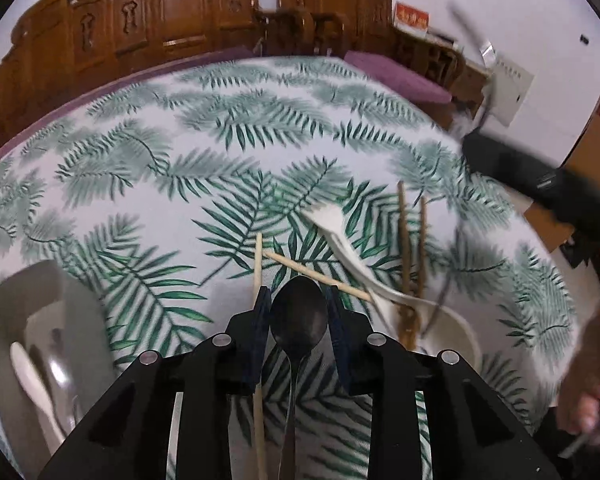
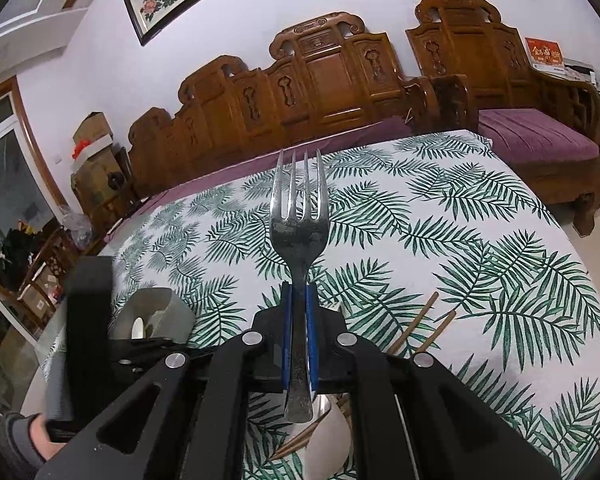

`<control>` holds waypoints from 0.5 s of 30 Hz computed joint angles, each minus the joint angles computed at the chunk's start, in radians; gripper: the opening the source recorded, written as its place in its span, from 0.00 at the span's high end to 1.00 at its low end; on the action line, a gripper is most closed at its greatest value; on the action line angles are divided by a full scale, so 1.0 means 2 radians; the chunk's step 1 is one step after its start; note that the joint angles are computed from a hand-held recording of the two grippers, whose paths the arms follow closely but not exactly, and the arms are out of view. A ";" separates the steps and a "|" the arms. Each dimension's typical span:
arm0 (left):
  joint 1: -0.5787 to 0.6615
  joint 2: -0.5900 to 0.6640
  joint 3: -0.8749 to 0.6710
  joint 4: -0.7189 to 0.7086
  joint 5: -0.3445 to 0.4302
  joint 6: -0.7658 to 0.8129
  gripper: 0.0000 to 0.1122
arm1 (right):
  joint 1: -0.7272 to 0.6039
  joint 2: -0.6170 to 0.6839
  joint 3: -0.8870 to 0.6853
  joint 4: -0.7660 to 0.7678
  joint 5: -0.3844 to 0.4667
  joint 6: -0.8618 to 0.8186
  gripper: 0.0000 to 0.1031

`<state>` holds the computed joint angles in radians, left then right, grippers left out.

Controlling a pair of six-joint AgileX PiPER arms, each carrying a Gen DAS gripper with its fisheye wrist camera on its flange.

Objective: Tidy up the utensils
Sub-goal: 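Carry the metal spoon into the tray and open the left tool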

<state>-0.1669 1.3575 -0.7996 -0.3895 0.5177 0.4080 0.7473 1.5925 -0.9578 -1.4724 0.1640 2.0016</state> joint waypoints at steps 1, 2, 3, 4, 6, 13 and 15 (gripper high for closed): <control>0.007 -0.018 0.004 -0.008 0.008 0.008 0.77 | 0.002 0.000 0.000 -0.004 0.002 0.005 0.92; 0.014 -0.034 0.006 -0.013 0.016 0.012 0.77 | 0.006 0.000 -0.001 -0.006 0.003 0.007 0.92; 0.022 -0.049 0.007 -0.019 0.025 0.018 0.77 | 0.008 0.000 -0.002 -0.007 0.005 0.007 0.92; 0.028 -0.058 0.007 -0.023 0.031 0.024 0.77 | 0.012 0.001 -0.003 -0.007 0.007 0.008 0.92; 0.049 -0.082 0.003 -0.035 0.052 0.037 0.77 | 0.019 0.003 -0.006 -0.006 0.011 0.006 0.92; 0.147 -0.140 -0.016 -0.099 0.132 0.114 0.77 | 0.046 0.018 -0.027 0.033 0.018 -0.036 0.92; 0.178 -0.151 -0.020 -0.119 0.155 0.137 0.77 | 0.054 0.025 -0.035 0.052 0.020 -0.057 0.92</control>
<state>0.1893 1.0557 -0.8402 -0.6277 0.8279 0.6816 0.8559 1.6434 -1.0286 -1.3691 0.2030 1.8872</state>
